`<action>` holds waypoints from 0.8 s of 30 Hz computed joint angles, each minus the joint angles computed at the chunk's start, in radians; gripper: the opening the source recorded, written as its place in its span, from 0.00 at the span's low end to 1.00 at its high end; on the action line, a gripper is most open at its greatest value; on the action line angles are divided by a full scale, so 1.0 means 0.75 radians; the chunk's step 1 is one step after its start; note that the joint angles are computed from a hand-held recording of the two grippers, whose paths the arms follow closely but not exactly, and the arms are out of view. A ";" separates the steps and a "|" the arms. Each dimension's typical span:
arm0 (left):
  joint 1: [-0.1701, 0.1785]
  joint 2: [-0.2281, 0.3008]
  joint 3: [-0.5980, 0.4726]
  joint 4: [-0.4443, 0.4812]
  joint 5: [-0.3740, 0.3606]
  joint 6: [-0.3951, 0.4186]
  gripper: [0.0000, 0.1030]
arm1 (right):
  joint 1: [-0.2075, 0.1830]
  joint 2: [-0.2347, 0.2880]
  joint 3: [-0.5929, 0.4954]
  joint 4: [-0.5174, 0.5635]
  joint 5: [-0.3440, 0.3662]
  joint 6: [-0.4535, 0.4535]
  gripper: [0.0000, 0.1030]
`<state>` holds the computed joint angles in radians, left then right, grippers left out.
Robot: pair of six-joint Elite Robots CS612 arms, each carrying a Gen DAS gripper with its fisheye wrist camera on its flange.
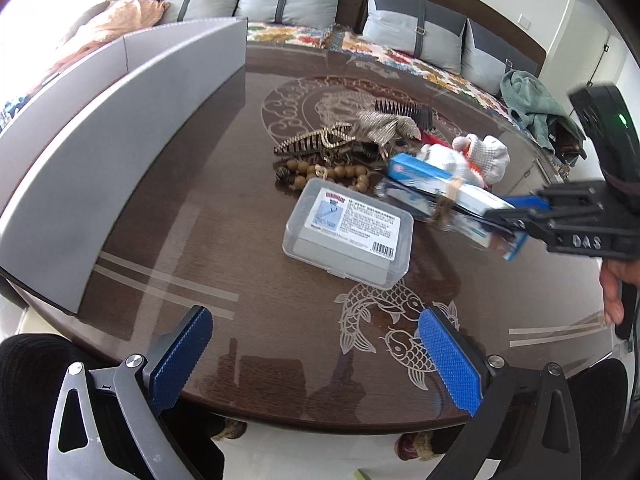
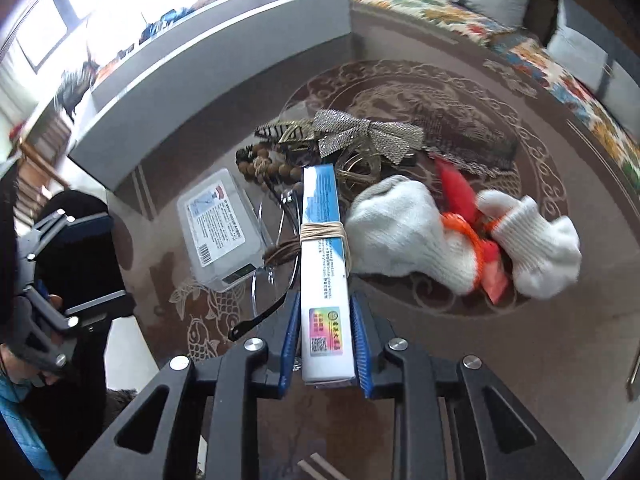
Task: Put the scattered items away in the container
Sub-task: 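Grasp the clear plastic box with the left tool while the right tool lifts the blue box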
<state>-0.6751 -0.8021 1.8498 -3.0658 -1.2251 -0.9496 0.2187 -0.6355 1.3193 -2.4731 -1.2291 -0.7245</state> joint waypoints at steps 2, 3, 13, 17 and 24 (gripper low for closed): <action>0.006 0.007 -0.009 0.007 -0.028 -0.007 1.00 | -0.010 -0.002 0.017 0.002 0.001 0.028 0.24; 0.004 0.008 -0.011 0.009 -0.028 -0.007 1.00 | -0.017 -0.002 0.022 0.011 0.004 0.039 0.25; -0.013 0.019 -0.041 0.051 -0.007 0.066 1.00 | -0.034 -0.013 0.068 -0.016 0.002 0.052 0.29; -0.009 0.019 -0.038 0.038 -0.016 0.065 1.00 | -0.011 -0.006 0.035 0.014 -0.049 0.017 0.29; -0.003 0.010 -0.016 0.007 -0.022 0.044 1.00 | 0.017 0.016 0.012 -0.001 -0.124 0.050 0.21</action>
<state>-0.6776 -0.7949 1.8380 -3.0603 -1.2412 -0.9167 0.2311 -0.6233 1.3285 -2.4737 -1.3220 -0.6870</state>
